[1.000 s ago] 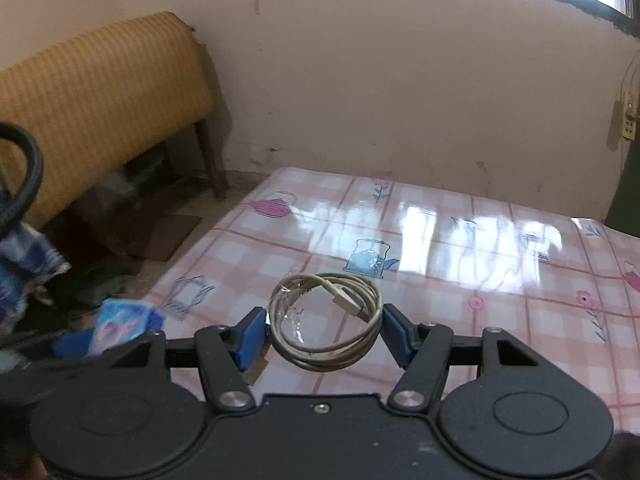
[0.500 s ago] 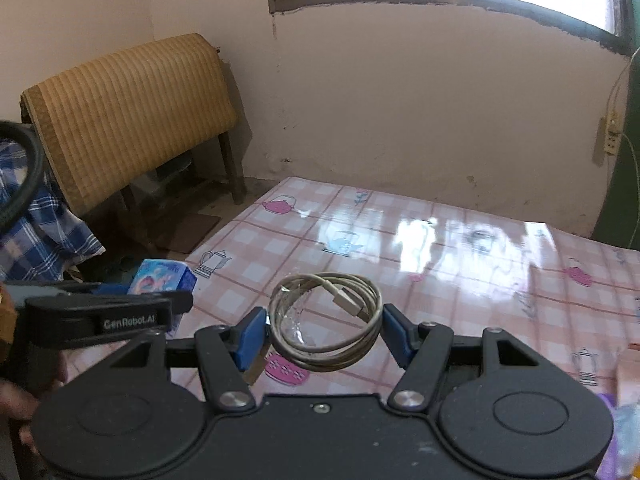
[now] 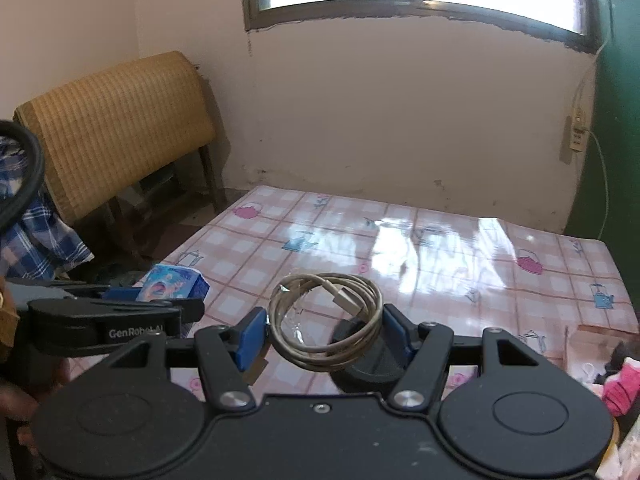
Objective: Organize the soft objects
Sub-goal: 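Carry the blue tissue pack and coiled white cable toward the cardboard box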
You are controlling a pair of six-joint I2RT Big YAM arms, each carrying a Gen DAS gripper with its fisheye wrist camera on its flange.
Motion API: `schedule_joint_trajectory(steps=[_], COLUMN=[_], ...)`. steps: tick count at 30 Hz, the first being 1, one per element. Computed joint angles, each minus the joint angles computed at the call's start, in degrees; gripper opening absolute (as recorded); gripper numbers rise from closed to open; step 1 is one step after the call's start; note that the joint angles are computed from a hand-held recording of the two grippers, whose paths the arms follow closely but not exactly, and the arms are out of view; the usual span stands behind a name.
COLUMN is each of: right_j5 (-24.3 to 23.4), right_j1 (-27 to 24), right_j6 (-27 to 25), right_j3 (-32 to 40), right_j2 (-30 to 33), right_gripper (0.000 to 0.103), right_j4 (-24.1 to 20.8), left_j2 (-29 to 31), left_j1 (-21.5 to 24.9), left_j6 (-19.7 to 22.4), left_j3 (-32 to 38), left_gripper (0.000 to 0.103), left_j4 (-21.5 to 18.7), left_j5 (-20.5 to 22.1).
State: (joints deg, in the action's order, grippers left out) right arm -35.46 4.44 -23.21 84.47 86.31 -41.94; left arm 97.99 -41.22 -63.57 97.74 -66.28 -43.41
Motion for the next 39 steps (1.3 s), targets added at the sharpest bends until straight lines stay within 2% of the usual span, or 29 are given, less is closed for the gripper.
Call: schedule_joint_trajectory(steps=[9, 39], right_j5=[-1.39, -1.13], right_j1=[-3.77, -12.55], right_j6=[-0.28, -2.23], right_j3=[0.31, 3.87], right_j2=[0.26, 2.96], right_gripper=[0.075, 0.075], right_j4=[0.41, -0.26], left_j2=[4.07, 14.94], left_j1=[-1.53, -4.2], left_j6=[1.64, 11.59], left_j3=[5.8, 21.4], left_gripper=[0.053, 0.053], left_j4=[-1.23, 1.17], left_j5=[0.82, 4.15])
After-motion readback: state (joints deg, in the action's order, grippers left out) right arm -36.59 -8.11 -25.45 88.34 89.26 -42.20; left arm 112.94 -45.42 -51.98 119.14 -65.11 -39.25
